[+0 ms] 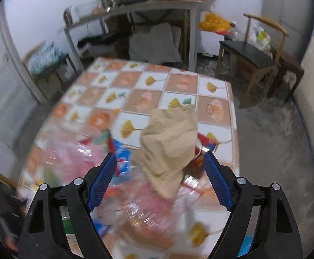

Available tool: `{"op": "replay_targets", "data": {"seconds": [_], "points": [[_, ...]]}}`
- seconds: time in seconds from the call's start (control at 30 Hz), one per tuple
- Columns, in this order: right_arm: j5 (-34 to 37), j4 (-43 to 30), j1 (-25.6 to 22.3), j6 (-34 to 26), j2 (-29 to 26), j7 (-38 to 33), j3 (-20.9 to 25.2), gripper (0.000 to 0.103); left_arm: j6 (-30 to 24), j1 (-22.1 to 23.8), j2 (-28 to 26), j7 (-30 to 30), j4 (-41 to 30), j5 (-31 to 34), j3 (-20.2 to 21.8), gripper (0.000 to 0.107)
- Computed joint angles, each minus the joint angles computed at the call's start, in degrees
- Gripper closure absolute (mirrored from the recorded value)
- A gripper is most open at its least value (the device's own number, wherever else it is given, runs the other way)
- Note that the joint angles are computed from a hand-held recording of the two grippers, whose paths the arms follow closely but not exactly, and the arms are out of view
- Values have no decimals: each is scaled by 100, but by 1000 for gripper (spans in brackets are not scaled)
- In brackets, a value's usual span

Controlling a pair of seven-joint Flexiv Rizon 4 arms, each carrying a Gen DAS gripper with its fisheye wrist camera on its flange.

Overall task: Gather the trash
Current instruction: 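Reach the right gripper to the crumpled tan paper towel and close, then lift the paper towel with the right gripper while the left gripper grasps the capsule box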

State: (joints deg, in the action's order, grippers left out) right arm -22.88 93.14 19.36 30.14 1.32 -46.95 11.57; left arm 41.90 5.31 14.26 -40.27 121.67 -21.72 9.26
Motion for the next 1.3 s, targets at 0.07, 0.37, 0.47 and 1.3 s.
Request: {"op": "replay_targets", "data": {"seconds": [0.07, 0.37, 0.47, 1.3], "points": [[-260, -103, 37, -181, -231, -416, -34, 20, 13, -2, -1, -4, 4, 1, -3, 9], [-616, -297, 175, -760, -817, -1513, -200, 19, -2, -5, 29, -15, 20, 27, -1, 9], [-754, -388, 235, -974, -933, -1511, -248, 24, 11, -14, 25, 2, 31, 0, 5, 9], [-1125, 137, 85, -147, 56, -177, -53, 99, 122, -43, -14, -61, 28, -27, -20, 9]]}}
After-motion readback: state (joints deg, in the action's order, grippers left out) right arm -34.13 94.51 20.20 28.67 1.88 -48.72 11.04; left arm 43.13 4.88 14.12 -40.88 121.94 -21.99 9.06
